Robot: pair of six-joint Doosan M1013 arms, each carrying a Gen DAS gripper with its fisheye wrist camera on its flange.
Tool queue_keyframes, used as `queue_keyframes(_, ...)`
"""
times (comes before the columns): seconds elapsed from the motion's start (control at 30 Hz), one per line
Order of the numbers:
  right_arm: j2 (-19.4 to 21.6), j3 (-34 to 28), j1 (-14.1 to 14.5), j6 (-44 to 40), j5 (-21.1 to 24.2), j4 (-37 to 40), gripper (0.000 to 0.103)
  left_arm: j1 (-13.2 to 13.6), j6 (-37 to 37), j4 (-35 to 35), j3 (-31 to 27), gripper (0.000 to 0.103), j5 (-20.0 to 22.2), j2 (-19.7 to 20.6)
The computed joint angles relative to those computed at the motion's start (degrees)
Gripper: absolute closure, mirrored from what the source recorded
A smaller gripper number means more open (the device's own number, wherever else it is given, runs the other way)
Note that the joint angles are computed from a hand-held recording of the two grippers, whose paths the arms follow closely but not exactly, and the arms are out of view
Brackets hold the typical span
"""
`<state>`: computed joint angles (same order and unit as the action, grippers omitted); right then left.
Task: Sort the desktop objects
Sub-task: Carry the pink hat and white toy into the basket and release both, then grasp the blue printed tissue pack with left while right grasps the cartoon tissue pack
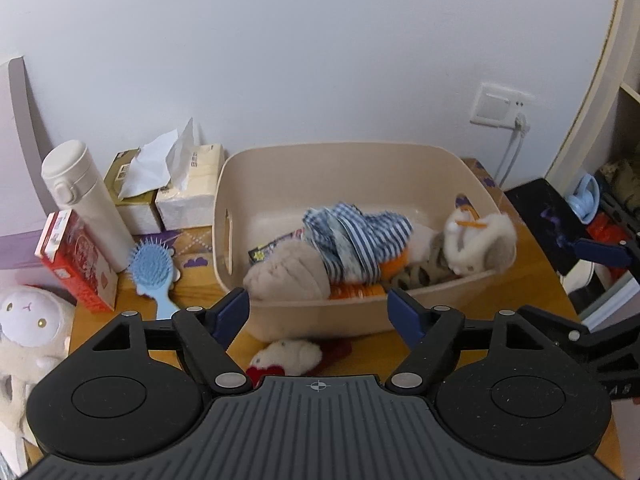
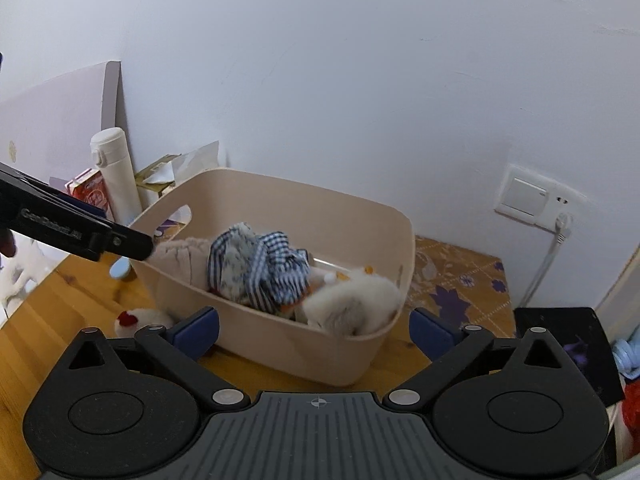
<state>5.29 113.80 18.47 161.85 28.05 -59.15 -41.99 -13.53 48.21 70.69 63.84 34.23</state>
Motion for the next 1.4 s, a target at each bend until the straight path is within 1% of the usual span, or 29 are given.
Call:
queue_keyframes(0.2, -1.43, 2.06, 1.22, 1.14, 2.12, 1.55, 0.0, -1.32, 0.18, -2.0, 0.27, 0.025, 0.03, 0.21)
queue_keyframes(0.37, -2.7, 3.88, 2.02, -0.56, 3.16, 4.91, 0.0, -2.36, -0.35, -4.59, 0.47, 0.023, 0.1, 0.7)
queue_keyframes(0.53, -3.53, 5.26, 2.69, -2.34, 4.08, 7.62, 0.0, -3.08, 1.29, -7.24, 0.33, 0.023, -0.48, 1.47)
queue_keyframes(0.77, -4.15, 6.98, 2.75, -5.05, 3.49, 11.61, 0.0, -3.55, 2.44, -10.17, 0.05, 0.023, -1.9, 2.37)
queue_keyframes(0.87, -3.78, 7.5, 2.63, -7.14, 3.18, 13.98, 0.0, -3.47, 2.6, -11.28, -0.1, 0.023, -2.44, 2.83)
queue_keyframes(1.03, -2.78, 8.38, 2.99, -8.36, 1.99, 14.32, 0.0, -3.12, 1.41, -13.47, -0.38, 0.023, -3.45, 3.7)
queue_keyframes(1.2, -1.34, 8.21, 2.76, -12.02, 1.35, 16.49, 0.0, -2.57, 0.08, -16.09, -0.43, 0.023, -4.72, 4.6)
queue_keyframes(1.4, 0.34, 7.9, 1.53, -16.83, -0.53, 20.1, 0.0, -1.86, -0.44, -18.54, -1.46, 0.023, -4.59, 5.92)
